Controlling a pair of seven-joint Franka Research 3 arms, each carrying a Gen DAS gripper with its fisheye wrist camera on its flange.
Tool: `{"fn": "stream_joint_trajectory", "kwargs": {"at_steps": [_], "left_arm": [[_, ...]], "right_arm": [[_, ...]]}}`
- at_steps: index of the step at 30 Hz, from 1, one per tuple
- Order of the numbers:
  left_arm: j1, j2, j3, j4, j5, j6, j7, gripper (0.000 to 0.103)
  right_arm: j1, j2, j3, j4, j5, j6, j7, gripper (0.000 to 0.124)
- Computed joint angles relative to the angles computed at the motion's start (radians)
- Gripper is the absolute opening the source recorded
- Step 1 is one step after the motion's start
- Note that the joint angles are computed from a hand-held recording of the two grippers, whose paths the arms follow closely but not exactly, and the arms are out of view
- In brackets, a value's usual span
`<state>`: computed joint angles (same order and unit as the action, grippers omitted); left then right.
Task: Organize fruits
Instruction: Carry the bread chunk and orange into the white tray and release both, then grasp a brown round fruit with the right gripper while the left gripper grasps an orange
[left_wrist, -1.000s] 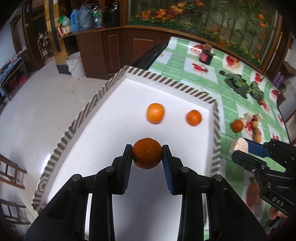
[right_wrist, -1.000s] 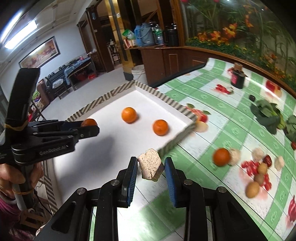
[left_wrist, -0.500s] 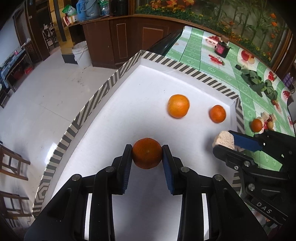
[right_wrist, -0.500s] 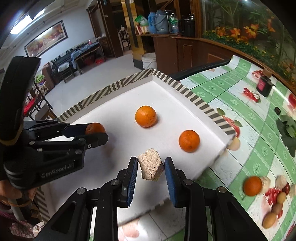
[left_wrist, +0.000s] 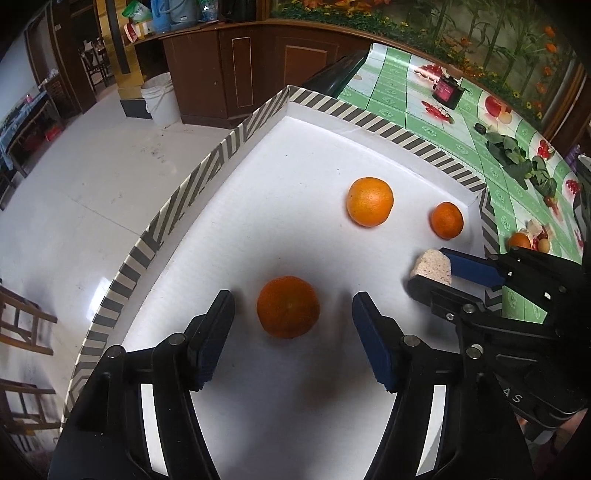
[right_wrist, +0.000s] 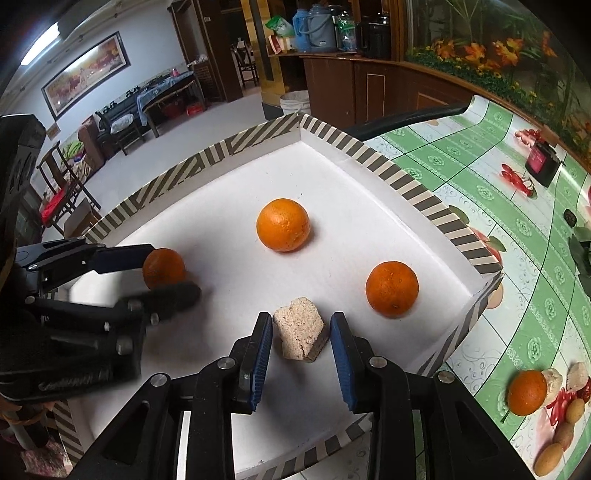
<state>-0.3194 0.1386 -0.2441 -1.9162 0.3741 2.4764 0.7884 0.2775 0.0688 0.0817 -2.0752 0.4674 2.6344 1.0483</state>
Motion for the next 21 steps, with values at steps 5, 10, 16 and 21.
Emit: {"fn": "stream_joint_trajectory", "kwargs": {"at_steps": [5,10,16,21], "left_arm": [[-0.002,-0.018,0.003,-0.016,0.025,-0.004,-0.023,0.067],[-0.010,-0.045,-0.001,-0.033,0.075,0.012,-0.057,0.067],[-0.028,-0.066,-0.016,-0.036,0.141,0.040,-0.097,0.067],[-0.045,-0.047,-0.030,-0.010,0.118,0.054,-0.073,0.067]], "right_arm": [[0.000,-0.046,-0.005,-0.039,-0.013,0.009,0.007,0.034],[-0.008,-0.107,-0.020,-0.088,0.074,0.020,-0.033,0.034],[-0.013,-0.193,-0.043,-0.163,0.152,0.040,-0.060,0.034],[-0.022,-0.254,-0.066,-0.224,0.171,0.060,-0.051,0.034]]}}
